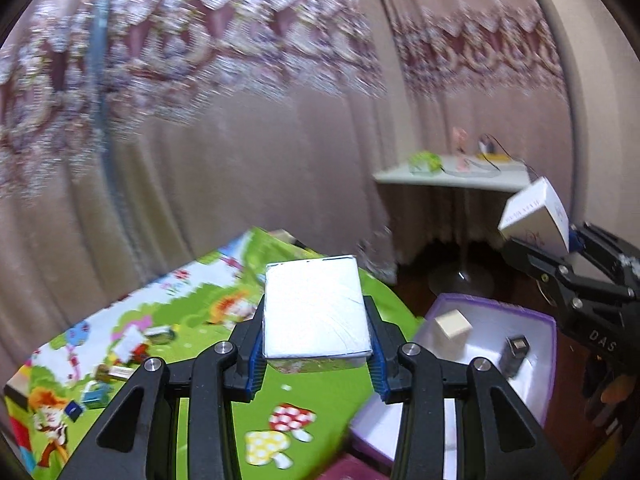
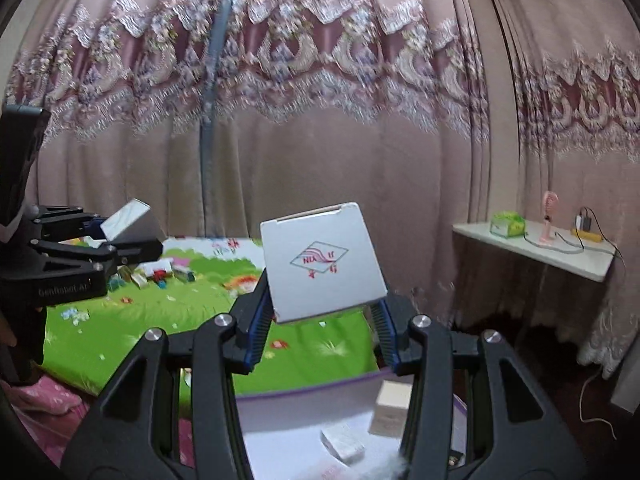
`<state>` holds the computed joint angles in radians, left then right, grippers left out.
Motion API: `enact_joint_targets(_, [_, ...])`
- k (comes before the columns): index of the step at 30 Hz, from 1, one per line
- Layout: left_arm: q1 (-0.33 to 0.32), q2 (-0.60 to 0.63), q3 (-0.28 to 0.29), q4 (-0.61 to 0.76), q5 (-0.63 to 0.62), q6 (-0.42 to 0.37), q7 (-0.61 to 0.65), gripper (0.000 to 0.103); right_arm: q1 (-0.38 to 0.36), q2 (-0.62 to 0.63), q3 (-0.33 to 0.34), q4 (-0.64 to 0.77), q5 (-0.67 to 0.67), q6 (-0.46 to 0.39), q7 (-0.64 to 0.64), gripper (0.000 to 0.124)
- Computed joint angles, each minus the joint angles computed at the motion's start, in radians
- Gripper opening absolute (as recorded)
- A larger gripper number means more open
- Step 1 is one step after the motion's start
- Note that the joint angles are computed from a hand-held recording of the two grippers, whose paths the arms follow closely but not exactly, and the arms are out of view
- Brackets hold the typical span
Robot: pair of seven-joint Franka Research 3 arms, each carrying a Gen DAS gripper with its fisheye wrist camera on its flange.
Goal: Organize rigid objects
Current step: 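Carry both held white boxes off the bed over the bin, then open both grippers to drop the white boxes into the bin, then move both grippers back over the remaining items on the bed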
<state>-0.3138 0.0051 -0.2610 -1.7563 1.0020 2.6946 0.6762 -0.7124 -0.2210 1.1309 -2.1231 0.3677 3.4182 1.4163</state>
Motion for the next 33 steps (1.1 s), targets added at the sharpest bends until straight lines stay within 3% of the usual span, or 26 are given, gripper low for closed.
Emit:
enact_joint_targets(4, [-0.027, 0.084, -0.013, 0.057, -0.168, -0.017, 0.184, 0.042, 0.013, -0.019, -0.045, -0.025, -0.027, -0.068, 0.027, 0.050])
enact_joint_targets(12, [-0.068, 0.214, -0.025, 0.161, -0.498, -0.073, 0.482, 0.042, -0.109, -0.093, -0.005, -0.050, -0.137, -0.238, 0.133, 0.050])
enact_joint_targets(16, [-0.031, 0.263, -0.065, 0.182, -0.730, -0.034, 0.657, 0.043, -0.091, -0.077, -0.039, -0.048, -0.186, -0.317, 0.167, 0.051])
enact_joint_targets(17, [-0.017, 0.279, -0.082, 0.195, -0.799, -0.043, 0.709, 0.050, -0.092, -0.073, -0.042, -0.044, -0.195, -0.339, 0.184, 0.056])
enact_joint_targets(18, [-0.024, 0.290, -0.075, 0.210, -0.817, -0.060, 0.716, 0.063, -0.076, -0.055, -0.060, -0.034, -0.198, -0.375, 0.191, 0.059])
enact_joint_targets(21, [-0.042, 0.293, -0.044, 0.204, -0.831, -0.060, 0.677, 0.076, -0.089, -0.056, -0.059, -0.039, -0.235, -0.390, 0.250, 0.074])
enact_joint_targets(24, [-0.039, 0.268, -0.020, 0.159, -0.830, -0.041, 0.632, 0.078, -0.061, -0.044, -0.085, -0.041, -0.263, -0.390, 0.275, 0.077])
enact_joint_targets(30, [-0.015, 0.173, 0.066, 0.001, -0.680, -0.022, 0.441, 0.078, -0.052, 0.089, -0.022, 0.045, -0.388, -0.419, 0.340, 0.081])
enact_joint_targets(32, [0.004, 0.141, 0.096, -0.044, -0.590, -0.052, 0.347, 0.078, -0.056, 0.192, 0.030, 0.101, -0.533, -0.461, 0.391, 0.083])
enact_joint_targets(33, [0.017, 0.127, 0.103, -0.063, -0.564, -0.074, 0.302, 0.078, -0.023, 0.259, 0.028, 0.139, -0.639, -0.496, 0.428, 0.083])
